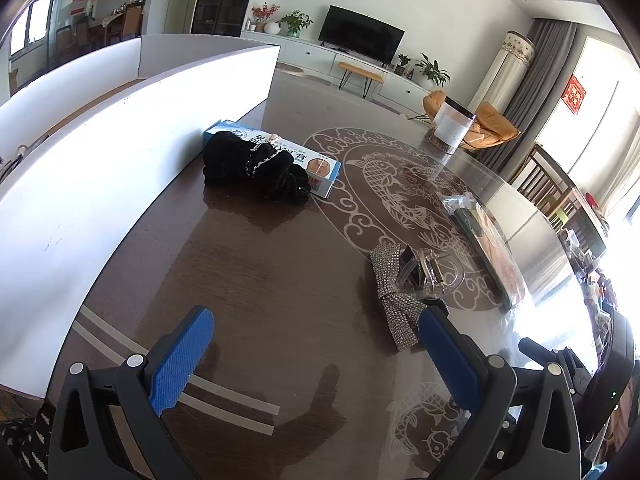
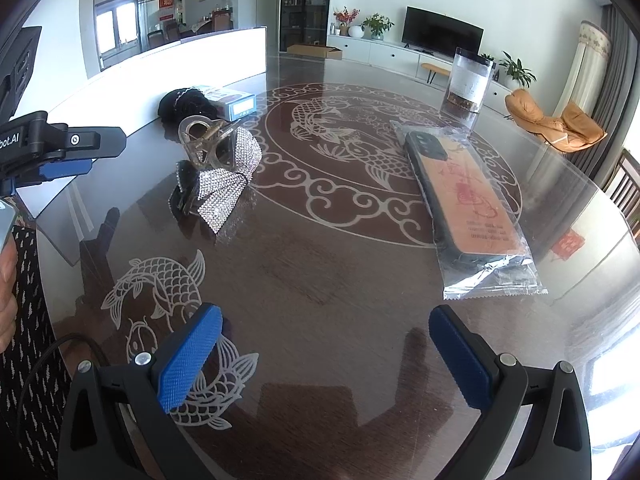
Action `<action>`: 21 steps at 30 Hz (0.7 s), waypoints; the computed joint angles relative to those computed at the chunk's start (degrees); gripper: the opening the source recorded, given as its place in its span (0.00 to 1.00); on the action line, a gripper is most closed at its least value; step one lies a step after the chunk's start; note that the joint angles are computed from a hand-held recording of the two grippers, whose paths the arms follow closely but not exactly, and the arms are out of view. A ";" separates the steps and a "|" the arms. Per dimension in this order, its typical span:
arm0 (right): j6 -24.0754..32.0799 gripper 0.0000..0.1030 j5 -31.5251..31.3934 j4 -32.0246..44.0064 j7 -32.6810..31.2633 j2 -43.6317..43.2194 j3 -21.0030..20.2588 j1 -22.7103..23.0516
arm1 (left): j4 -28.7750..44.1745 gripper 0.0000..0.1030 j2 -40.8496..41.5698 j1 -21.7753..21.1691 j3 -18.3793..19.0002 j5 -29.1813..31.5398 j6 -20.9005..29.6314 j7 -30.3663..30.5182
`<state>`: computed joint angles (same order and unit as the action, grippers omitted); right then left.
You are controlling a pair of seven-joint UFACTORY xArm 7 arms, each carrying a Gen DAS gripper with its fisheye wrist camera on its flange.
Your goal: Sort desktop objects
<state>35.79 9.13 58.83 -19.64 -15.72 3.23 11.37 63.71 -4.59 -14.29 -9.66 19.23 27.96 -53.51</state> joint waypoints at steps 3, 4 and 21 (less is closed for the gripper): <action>-0.24 1.00 -0.27 -0.09 0.08 -0.04 0.10 -0.04 | 0.00 1.00 0.00 -0.01 0.01 0.00 0.00 0.00; -0.32 1.00 -0.38 -0.10 0.15 -0.02 0.14 -0.07 | 0.00 1.00 0.00 -0.02 0.02 0.00 0.00 0.00; -1.09 1.00 -1.63 -0.56 1.27 -0.23 0.25 -0.27 | 0.15 1.00 0.07 -0.09 -0.07 0.23 -0.08 -0.08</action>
